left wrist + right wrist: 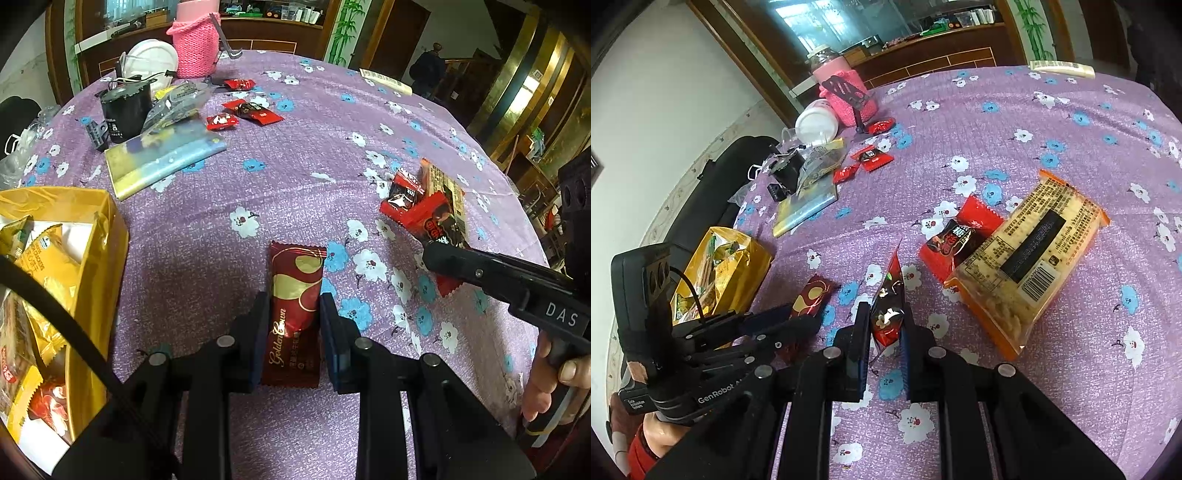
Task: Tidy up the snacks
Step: 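Lift the red chocolate bar with the left tool while the right tool lifts the candy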
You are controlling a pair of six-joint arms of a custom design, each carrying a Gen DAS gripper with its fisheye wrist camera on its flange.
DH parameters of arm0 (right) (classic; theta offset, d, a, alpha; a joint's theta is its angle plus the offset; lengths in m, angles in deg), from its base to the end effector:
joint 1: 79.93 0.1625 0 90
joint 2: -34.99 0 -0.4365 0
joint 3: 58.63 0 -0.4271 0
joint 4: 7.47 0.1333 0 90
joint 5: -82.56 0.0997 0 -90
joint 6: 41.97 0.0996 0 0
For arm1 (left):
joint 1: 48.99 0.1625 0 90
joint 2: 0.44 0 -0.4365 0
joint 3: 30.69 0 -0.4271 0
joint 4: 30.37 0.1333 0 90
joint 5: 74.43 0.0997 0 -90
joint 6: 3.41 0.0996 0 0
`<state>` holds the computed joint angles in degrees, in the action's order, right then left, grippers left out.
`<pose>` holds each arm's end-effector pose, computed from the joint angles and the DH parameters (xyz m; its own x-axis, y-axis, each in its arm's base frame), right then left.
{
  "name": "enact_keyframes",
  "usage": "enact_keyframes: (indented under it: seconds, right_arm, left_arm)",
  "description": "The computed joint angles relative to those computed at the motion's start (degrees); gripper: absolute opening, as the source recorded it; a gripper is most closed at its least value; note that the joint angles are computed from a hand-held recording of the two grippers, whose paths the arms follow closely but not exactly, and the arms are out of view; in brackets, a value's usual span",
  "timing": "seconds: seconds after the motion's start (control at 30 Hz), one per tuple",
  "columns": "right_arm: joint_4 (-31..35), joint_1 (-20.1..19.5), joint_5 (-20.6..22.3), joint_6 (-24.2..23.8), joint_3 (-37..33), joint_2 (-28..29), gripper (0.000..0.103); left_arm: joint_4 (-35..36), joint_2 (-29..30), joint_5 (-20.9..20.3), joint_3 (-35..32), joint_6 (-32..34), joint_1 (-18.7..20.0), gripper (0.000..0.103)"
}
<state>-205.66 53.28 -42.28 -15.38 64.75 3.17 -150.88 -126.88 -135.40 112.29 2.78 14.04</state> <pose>0.3831 -0.2962 -0.0841 -0.9287 -0.0834 0.3614 -0.2688 0.8227 -0.5009 0.0404 -0.3212 0.3316 -0.7801 0.3837 -0.4942 0.5273 0.8283 -0.1892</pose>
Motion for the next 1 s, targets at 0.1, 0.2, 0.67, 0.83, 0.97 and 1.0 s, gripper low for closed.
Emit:
enact_keyframes:
  seconds: [0.1,0.2,0.67,0.83,0.97,1.0]
  right_arm:
    - [0.01,-0.04,-0.03,-0.03,0.04,-0.03,0.012]
    - [-0.14,-0.04,-0.08,-0.13,0.01,0.04,0.012]
    - [-2.59,0.9,-1.54,-0.49,0.55,-0.34,0.012]
    - [-5.22,1.56,-0.03,-0.43,1.14,-0.64,0.012]
    - [-8.26,1.99,2.9,-1.53,1.23,-0.11,0.012]
    - [-8.64,2.22,3.24,-1.66,1.17,-0.01,0.012]
  left_arm:
    - [-0.05,-0.19,0.21,0.18,-0.02,-0.22,0.029]
    - [0.03,-0.28,0.33,0.24,-0.09,-0.37,0.029]
    - [1.43,-2.64,-2.91,-0.8,-0.91,0.4,0.028]
    - [4.66,-6.73,-3.27,-1.23,-1.8,-1.47,0.028]
    - [6.82,-9.4,-3.38,-1.67,-2.36,-2.46,0.028]
    - [7.13,-9.96,-3.51,-1.78,-2.49,-2.59,0.028]
